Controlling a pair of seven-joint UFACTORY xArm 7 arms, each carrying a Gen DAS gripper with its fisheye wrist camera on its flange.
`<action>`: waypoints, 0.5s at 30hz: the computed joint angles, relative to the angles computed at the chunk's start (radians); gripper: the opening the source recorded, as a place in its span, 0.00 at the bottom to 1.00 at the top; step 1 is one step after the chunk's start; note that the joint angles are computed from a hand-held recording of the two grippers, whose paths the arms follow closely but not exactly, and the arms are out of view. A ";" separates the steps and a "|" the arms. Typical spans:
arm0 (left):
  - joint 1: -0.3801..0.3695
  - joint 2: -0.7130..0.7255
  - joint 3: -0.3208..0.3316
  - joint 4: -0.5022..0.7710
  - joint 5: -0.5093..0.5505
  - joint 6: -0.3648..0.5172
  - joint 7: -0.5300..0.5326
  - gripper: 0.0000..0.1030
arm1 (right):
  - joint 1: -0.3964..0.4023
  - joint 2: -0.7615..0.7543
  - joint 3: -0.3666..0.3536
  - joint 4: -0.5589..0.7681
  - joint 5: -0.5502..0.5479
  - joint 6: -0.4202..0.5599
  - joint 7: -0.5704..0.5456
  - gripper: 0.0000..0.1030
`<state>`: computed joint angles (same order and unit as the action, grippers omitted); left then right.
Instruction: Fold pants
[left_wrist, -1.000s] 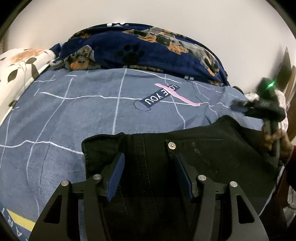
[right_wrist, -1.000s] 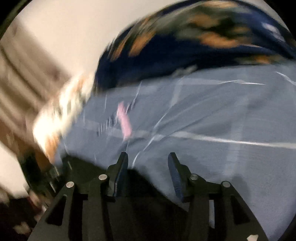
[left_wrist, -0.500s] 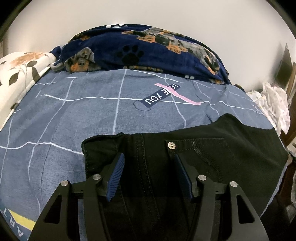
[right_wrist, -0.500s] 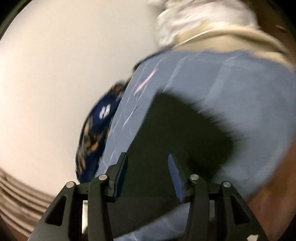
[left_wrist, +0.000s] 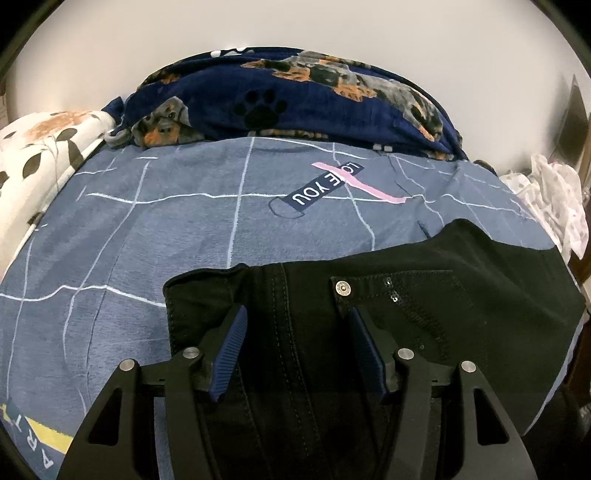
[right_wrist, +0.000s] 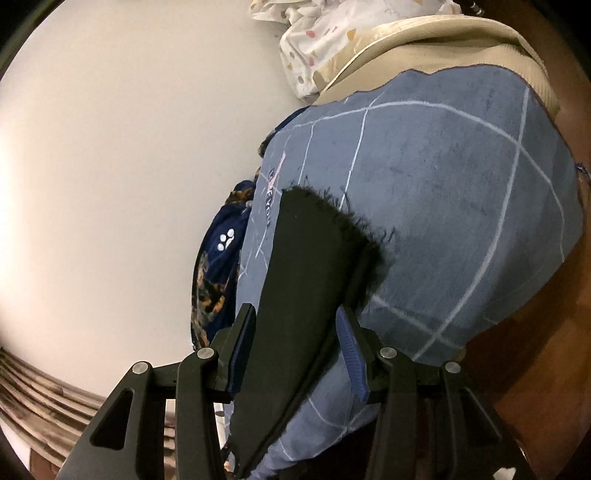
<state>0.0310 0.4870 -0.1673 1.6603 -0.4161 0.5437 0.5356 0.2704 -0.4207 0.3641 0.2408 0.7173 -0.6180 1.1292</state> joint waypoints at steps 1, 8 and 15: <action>0.000 0.000 0.000 0.000 0.000 0.001 0.001 0.58 | 0.007 0.008 -0.030 0.001 -0.032 -0.003 0.009 0.42; -0.005 -0.002 0.005 -0.005 0.015 -0.005 -0.005 0.59 | -0.003 0.032 -0.116 0.011 -0.177 0.076 0.065 0.42; -0.001 -0.004 0.001 -0.006 0.012 -0.004 0.001 0.59 | -0.108 0.049 -0.018 0.084 -0.105 0.234 0.000 0.06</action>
<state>0.0303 0.4835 -0.1660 1.6545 -0.4040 0.5402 0.5366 0.1621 -0.3717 0.3463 0.3251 0.6126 -0.3842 1.1293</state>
